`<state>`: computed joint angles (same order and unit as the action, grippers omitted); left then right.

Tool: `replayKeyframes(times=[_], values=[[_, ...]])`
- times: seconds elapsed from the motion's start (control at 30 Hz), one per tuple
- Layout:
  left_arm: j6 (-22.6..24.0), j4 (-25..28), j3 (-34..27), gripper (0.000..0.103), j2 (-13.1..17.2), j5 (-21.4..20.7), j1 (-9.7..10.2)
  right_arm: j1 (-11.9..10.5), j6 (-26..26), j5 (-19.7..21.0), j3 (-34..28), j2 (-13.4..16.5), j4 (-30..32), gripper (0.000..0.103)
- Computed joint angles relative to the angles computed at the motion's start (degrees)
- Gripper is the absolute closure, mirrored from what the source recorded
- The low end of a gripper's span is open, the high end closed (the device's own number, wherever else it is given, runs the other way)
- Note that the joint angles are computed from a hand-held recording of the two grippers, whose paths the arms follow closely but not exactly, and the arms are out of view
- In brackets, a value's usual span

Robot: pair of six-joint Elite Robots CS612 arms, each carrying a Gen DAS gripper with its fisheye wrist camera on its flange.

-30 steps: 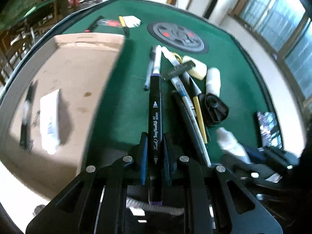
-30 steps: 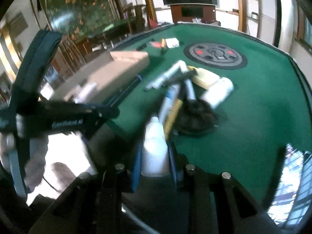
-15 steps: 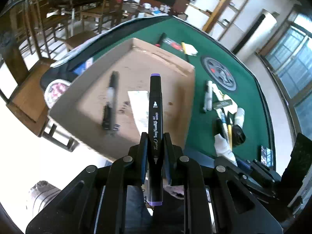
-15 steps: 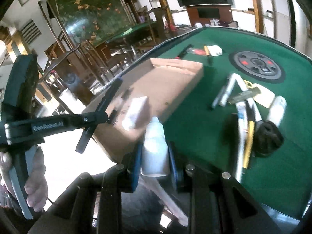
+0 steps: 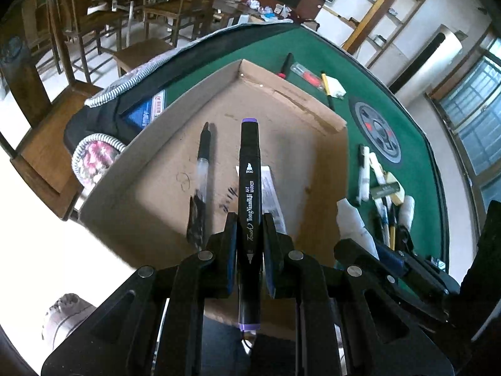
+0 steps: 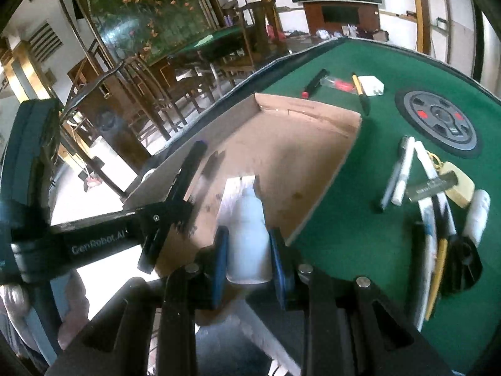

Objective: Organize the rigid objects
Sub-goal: 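Carry the marker and bottle into the tray and open both tools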

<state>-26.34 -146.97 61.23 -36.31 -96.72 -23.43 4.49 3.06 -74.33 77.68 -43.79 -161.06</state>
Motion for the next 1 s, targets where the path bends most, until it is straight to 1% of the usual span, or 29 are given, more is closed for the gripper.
replayKeyframes(times=[0.17,0.37,0.5,0.6,0.67,0.73,0.8,0.87,1.0], values=[[0.76,2.52,-3.06,0.089,2.05,-2.03,0.62,0.32,0.67,-0.75,-3.87,2.22,3.57,0.077],[1.47,4.63,-4.63,0.089,3.11,-0.74,0.5,0.67,0.79,-1.79,-6.74,3.85,6.07,0.077],[1.8,6.41,-5.45,0.089,3.73,-1.06,0.48,0.89,0.93,-2.42,-8.44,4.86,7.78,0.077],[2.29,6.8,-5.67,0.089,3.88,-0.12,0.36,1.08,0.59,-3.57,-9.17,5.33,8.45,0.077],[2.63,7.36,-5.91,0.089,3.89,1.18,0.12,1.2,0.36,-3.77,-9.79,5.64,9.48,0.077],[3.09,7.66,-6.11,0.089,3.96,1.56,0.02,1.39,-0.13,-4.14,-10.39,5.93,10.33,0.077],[3.41,7.69,-6.05,0.089,3.91,1.99,-0.04,1.75,-0.93,-5.89,-10.95,6.21,10.97,0.077],[3.35,7.69,-5.96,0.089,3.85,2.21,-0.05,2.04,-1.74,-7.3,-11.0,6.3,10.92,0.077],[4.02,7.36,-5.59,0.089,3.67,2.84,-0.17,2.12,-2.03,-7.82,-10.8,6.24,10.75,0.077]])
